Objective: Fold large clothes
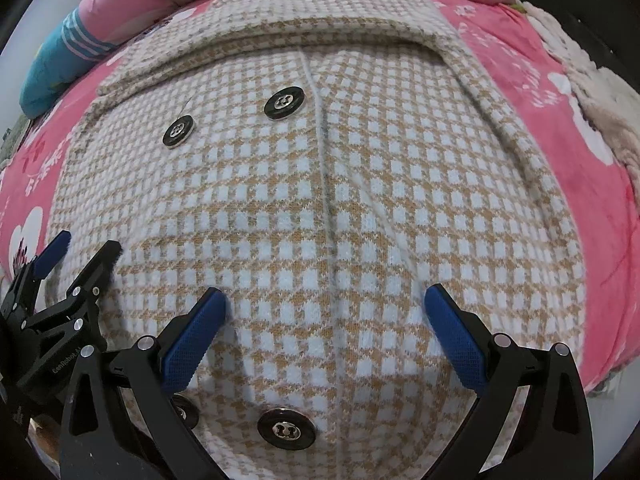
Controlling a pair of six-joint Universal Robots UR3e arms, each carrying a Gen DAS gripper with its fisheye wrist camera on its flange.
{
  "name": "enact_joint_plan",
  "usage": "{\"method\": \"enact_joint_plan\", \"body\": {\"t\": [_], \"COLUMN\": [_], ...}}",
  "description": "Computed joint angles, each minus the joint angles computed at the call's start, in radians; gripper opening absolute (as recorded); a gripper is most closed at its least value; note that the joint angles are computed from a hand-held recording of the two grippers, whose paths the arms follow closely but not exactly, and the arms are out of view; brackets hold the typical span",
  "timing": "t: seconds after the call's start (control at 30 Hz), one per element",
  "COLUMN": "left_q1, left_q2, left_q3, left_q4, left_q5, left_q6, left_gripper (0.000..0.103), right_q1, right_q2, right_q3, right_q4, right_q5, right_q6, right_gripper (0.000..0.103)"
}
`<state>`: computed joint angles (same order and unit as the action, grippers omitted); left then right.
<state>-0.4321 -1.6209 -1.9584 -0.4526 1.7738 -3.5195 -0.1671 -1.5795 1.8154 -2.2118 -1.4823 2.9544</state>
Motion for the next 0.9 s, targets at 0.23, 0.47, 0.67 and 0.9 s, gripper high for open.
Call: {"method": "enact_joint_plan", "body": {"t": [0.23, 0.47, 0.67, 0.9], "left_q1": [-0.006, -0.006, -0.015, -0.046], "left_q2": [-0.007, -0.011, -0.022, -0.055], "left_q3": [0.025, 0.039, 0.038, 0.047], "left_q4": [-0.025, -0.045, -0.025, -0.012], "left_q5": [0.006, 0.012, 0.028, 0.078], "left_q6": [-0.018, -0.011, -0.007, 0.002], "left_gripper": [0.098, 0.098, 0.098, 0.098], "right_q1": [-0.020, -0.030, -0.063, -0.071], "right_q2": [-0.016, -0.028, -0.079, -0.147], "right_q3": [0.013, 0.036, 0.115, 0.229], "right_q4": [0.001, -0.030, -0.083, -0.182], "right_q5": [0.022, 0.039, 0.083, 0.087], "right_q6": [-0.019, -0.018, -0.034, -0.024], "right_gripper": [0.095, 0.095, 0.095, 0.095]}}
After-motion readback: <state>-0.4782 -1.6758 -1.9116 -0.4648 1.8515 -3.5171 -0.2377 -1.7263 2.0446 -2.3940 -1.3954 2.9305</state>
